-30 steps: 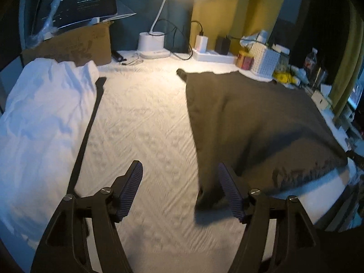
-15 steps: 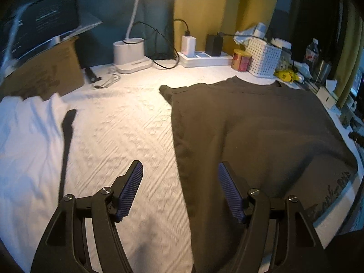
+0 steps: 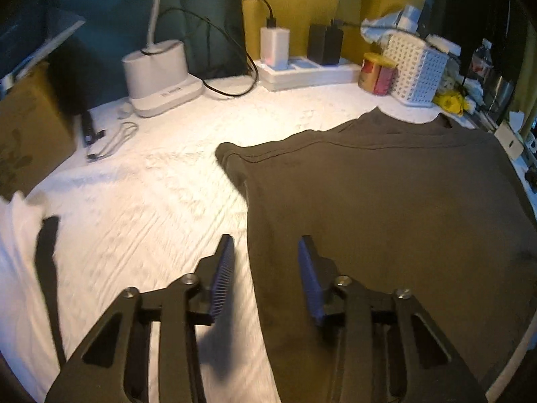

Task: Fold small clothes

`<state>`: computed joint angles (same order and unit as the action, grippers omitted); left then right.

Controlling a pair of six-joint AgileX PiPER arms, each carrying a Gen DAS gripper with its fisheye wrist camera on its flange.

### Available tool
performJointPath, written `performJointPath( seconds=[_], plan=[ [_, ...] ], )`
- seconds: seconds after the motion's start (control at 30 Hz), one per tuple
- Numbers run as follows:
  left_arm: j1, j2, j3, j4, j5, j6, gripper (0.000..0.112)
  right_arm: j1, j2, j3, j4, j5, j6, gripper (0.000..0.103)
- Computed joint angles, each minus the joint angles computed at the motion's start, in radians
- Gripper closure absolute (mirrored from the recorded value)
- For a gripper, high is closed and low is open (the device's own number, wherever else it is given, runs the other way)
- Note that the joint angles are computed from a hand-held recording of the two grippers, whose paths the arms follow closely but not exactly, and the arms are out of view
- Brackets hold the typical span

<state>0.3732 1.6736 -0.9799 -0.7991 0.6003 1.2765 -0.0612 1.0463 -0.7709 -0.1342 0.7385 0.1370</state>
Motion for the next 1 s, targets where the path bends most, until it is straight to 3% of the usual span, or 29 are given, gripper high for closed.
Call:
performJointPath(
  seconds=[0.03,0.1,0.37,0.53,0.6,0.83,1.0],
  plan=[
    [-0.005,0.006,-0.005,-0.012,-0.007,0.014,0.083,-0.013,0.027,-0.011,0.01,-0.016,-0.02,0.061],
    [-0.018,0.029,-0.04,0.0,0.008,0.004,0.109,-0.039,0.094,-0.042,0.031,-0.044,-0.06,0.061],
    [-0.065,0.066,-0.102,0.113,-0.036,-0.09,0.111,-0.138,0.326,-0.162,0.216,-0.112,-0.265,0.061],
    [-0.074,0.084,-0.139,0.162,-0.023,-0.139,0.111,-0.154,0.404,-0.196,0.349,-0.135,-0.399,0.061],
    [-0.079,0.078,-0.148,0.168,-0.026,-0.154,0.111,-0.146,0.42,-0.216,0.36,-0.131,-0.433,0.097],
    [-0.072,0.022,-0.16,0.113,-0.042,-0.154,0.111,-0.078,0.361,-0.217,0.188,-0.236,-0.3,0.098],
    [-0.07,-0.004,-0.162,0.095,-0.058,-0.153,0.111,-0.032,0.342,-0.243,0.027,-0.267,-0.178,0.098]
  ],
)
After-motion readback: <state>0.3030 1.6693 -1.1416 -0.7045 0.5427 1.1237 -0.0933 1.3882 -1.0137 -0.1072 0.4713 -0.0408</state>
